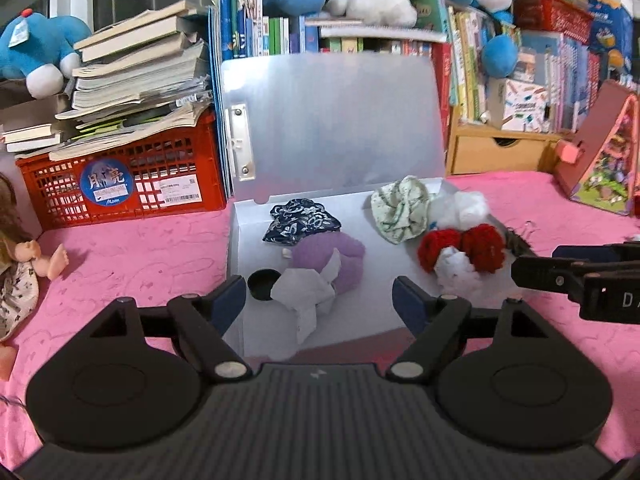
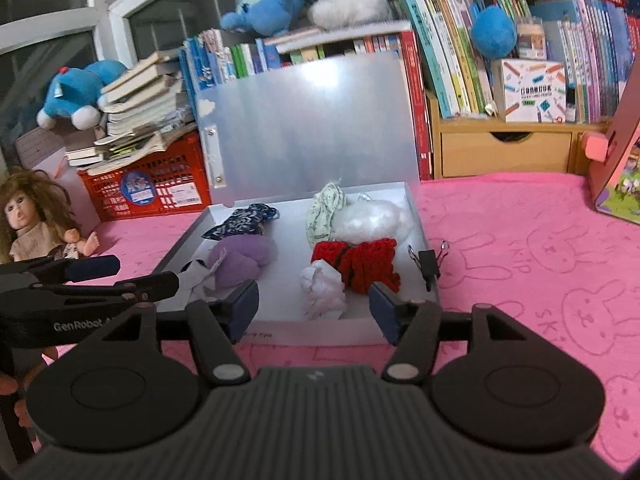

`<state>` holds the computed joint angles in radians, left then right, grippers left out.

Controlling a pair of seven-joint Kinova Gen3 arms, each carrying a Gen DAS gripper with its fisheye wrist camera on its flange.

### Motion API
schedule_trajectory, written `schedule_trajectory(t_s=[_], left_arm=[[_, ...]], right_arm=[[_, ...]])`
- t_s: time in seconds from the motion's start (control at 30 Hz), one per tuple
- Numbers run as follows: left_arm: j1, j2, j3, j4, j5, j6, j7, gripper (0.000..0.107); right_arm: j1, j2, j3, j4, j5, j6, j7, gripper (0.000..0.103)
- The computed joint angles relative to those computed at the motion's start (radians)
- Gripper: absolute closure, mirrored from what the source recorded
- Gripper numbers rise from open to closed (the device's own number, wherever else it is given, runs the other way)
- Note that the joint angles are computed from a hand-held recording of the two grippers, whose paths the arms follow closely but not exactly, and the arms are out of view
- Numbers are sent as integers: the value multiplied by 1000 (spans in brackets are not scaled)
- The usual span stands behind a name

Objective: Organize objects
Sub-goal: 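Withdraw both grippers from the box toward the remaining tissue and black object, then grasp the crumpled white tissue with the left gripper while the right grasps the black round object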

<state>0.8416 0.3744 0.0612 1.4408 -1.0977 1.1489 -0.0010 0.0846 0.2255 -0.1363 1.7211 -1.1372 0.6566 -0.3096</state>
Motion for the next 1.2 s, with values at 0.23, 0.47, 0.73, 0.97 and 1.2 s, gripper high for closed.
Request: schedule_trajectory(t_s=[0.23, 0.47, 0.73, 0.97, 1.2], left_arm=[[63, -60, 47, 99, -55, 23, 122, 24], [128, -74, 111, 179, -112, 75, 275, 24], [196, -46, 146, 221, -137, 133, 361, 24], [249, -11, 153, 237, -153, 159, 406, 23], [285, 26, 150, 235, -164, 160, 423, 23]], right_arm=[[39, -77, 40, 108, -120, 69, 171, 27], [27, -152, 111, 238, -217, 87, 354, 26], [13, -204, 174, 363, -278, 86, 495, 25], [20, -225, 206, 445, -314, 90, 584, 25], [23, -250, 217, 529, -371, 66, 700, 25]])
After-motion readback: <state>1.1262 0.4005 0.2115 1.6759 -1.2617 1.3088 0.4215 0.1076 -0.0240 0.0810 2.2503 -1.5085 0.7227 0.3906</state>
